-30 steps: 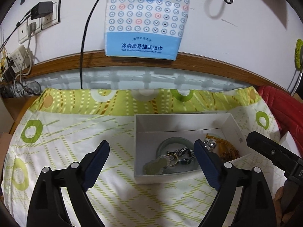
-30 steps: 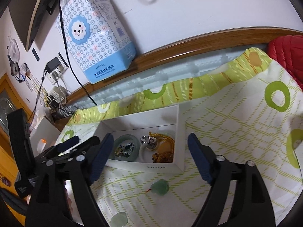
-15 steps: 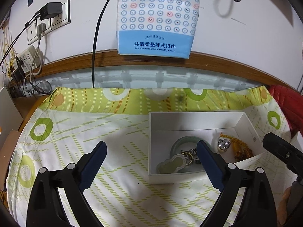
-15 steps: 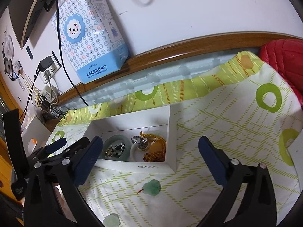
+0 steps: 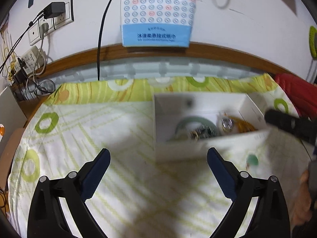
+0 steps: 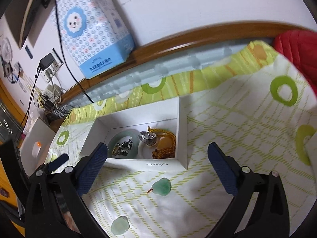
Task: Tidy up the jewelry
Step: 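Move left tool to the pale jade disc while right tool approaches the green jade pendant, then grasp the pale jade disc with left tool while right tool grasps the green jade pendant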
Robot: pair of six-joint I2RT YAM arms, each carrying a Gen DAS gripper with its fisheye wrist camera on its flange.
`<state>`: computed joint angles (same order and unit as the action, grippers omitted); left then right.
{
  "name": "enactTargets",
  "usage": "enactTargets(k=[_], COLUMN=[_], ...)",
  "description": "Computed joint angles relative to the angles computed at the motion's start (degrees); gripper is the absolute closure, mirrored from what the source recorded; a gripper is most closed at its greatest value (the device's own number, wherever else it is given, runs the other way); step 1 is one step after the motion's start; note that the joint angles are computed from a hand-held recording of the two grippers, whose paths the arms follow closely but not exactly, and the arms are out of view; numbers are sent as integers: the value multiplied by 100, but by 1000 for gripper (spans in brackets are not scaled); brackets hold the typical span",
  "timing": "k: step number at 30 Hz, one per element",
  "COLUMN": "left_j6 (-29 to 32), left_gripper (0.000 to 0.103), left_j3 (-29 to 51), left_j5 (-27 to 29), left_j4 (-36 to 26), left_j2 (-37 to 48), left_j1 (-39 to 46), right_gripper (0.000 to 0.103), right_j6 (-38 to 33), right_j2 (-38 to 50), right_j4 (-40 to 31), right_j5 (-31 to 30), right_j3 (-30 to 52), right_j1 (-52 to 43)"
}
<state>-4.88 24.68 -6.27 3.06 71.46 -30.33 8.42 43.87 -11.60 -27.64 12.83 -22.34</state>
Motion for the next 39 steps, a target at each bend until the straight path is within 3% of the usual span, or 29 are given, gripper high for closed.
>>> enactTargets(k=[7, 11, 13, 21, 24, 27, 33, 36, 39], left_j6=[195, 400, 493, 819, 836, 770, 348, 290, 363], left_gripper=[4, 5, 5, 4, 3, 3, 4, 11, 27], left_j3=[-517, -640, -657, -713, -606, -494, -57, 50, 0], left_j5=[283, 516, 379, -147, -1, -47, 418, 1007, 1252], left_j4=[-305, -443, -401, -270, -305, -236, -369, -472, -514], left_j2=[-616, -706, -605, -225, -76, 94, 583, 601, 431], left_j1=[-235, -559, -913, -1760, -1412, -730, 818, 1429, 1525], right_gripper=[5, 5, 5, 5, 5, 5, 5, 5, 6], right_j6=[-888, -1279, -1313, -1330, -1294, -1244, -1092, -1123, -1191], right_j2=[-1257, -470, -20, -128, -175, -186, -321, -220, -118], right_j4=[-1227, -1186, -1044, -1120, -1099, -1050, -910, -883, -888], right_j5=[-268, -973, -1218, -1120, -1001, -850, -452, -540, -626], right_j3=[-38, -18, 32, 21, 6, -20, -120, -114, -89], right_j1=[-561, -1480, -1722, -1629, -1505, -1344, -892, -923, -931])
